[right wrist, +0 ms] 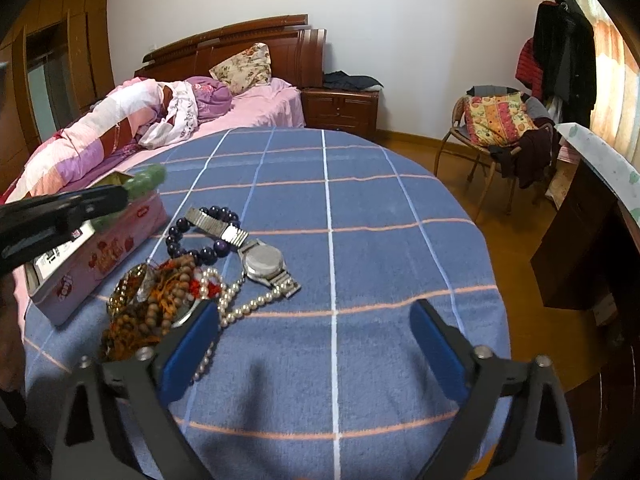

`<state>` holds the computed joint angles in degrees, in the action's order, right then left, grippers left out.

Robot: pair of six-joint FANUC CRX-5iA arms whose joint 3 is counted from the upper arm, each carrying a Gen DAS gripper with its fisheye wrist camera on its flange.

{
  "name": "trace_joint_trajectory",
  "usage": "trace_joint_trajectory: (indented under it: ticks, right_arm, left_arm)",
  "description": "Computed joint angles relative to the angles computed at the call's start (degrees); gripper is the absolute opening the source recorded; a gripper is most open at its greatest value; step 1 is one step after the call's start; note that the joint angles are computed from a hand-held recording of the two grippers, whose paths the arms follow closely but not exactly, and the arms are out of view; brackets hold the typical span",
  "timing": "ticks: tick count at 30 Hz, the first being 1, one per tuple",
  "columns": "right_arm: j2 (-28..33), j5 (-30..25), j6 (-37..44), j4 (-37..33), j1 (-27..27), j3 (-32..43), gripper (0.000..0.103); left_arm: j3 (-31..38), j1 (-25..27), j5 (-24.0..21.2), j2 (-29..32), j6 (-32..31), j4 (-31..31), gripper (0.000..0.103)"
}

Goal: Organize jewelry
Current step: 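Reach the left tool to the green jade bangle and grasp it, then hold the jade bangle in the left tool while the right tool grasps the silver watch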

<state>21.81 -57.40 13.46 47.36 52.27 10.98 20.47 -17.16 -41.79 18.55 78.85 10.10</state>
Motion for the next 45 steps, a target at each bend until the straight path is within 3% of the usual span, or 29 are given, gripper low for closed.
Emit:
trace_joint_trajectory:
  ticks: [5, 9, 16, 17, 21, 30, 35, 36, 38, 44, 45]
  right_arm:
    - [3.8, -1.2, 9.6, -4.3, -1.5, 6.9, 0.088]
    - [8.3, -2.9, 20.6, -11.6, -3.1, 14.8, 0.072]
    - [13.0, -5.9, 32.9, -22.5, -5.1, 24.4, 0.067]
    - [13.4, -6.5, 33.5, -23.6, -5.4, 25.3, 0.059]
    - [12.3, -5.6, 33.9, -25.2, -6.1, 24.3, 0.042]
    - [7.8, -0.5, 28.9, -22.8, -5.7, 17.5, 0.041]
    - [7.4, 0.3, 28.4, -20.1, -5.2, 18.2, 0.038]
    - [7.4, 0.2, 28.7, -19.8, -5.0, 18.7, 0.017]
    - [7.5, 0.1, 28.6, -18.8, -4.9, 19.4, 0.006]
    - [10.7, -3.7, 30.7, -19.4, -5.5, 24.5, 0.007]
    - [10.9, -4.4, 30.9, -19.7, -5.5, 24.7, 0.010]
  left_arm:
    - [-0.9, 0.2, 0.8, -1.0, 1.0, -1.7, 0.013]
    - [-1.0, 0.6, 1.1, -1.1, 1.8, -1.8, 0.013]
    - [-2.5, 1.6, 2.1, -2.1, 1.3, -0.6, 0.013]
    - [-2.9, 1.6, 2.3, -2.3, 1.3, -0.5, 0.013]
    - [-3.5, 1.9, 2.4, -2.7, 1.3, -0.2, 0.013]
    - [-5.5, 3.5, 3.6, -4.7, 1.0, 1.2, 0.013]
    - [-5.7, 4.8, 3.6, -5.3, 2.1, 0.8, 0.013]
    - [-5.4, 5.0, 3.4, -5.3, 2.5, 0.6, 0.013]
    - [-5.4, 5.4, 3.4, -5.4, 3.2, 0.3, 0.013]
    - [-6.5, 5.9, 4.1, -6.1, 3.3, 0.9, 0.013]
    - [-6.8, 6.0, 4.3, -6.3, 3.0, 1.2, 0.013]
